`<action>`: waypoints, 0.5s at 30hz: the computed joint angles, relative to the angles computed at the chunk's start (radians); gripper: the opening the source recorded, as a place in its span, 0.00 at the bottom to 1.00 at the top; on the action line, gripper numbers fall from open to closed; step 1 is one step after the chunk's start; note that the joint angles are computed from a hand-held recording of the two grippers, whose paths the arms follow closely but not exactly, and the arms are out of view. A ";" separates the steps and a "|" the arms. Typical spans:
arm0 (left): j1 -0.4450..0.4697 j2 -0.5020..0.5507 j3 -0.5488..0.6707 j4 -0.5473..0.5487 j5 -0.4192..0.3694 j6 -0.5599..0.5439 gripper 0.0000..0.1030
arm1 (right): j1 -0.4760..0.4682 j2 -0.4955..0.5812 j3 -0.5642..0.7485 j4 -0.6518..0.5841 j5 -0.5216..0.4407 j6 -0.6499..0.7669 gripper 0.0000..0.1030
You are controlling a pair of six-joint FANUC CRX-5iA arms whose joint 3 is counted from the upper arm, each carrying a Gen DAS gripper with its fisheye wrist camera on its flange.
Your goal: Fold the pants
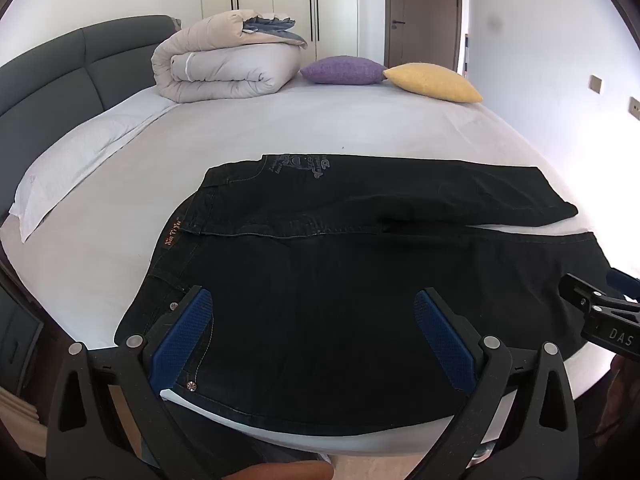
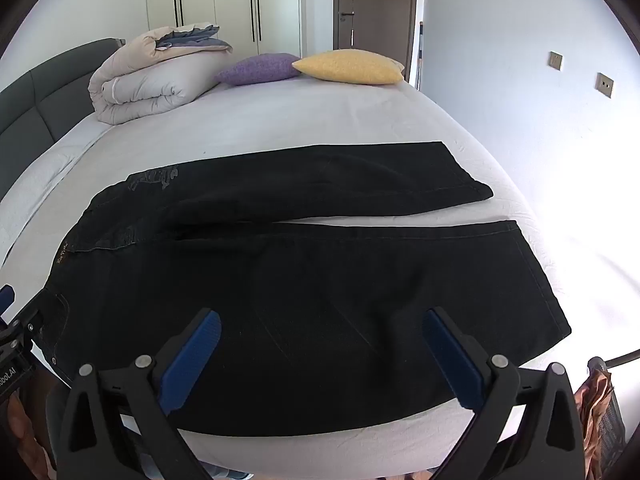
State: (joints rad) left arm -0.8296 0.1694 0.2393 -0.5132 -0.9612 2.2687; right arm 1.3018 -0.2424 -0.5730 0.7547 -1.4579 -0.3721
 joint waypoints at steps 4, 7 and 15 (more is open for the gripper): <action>0.001 0.000 0.001 0.003 -0.002 -0.002 1.00 | 0.000 -0.002 0.000 -0.002 0.001 0.001 1.00; -0.001 0.002 0.004 0.000 -0.007 -0.002 1.00 | 0.000 0.000 0.003 -0.004 -0.002 0.004 1.00; 0.001 0.001 0.002 0.004 -0.003 -0.001 1.00 | 0.013 0.007 -0.001 -0.009 -0.007 -0.009 1.00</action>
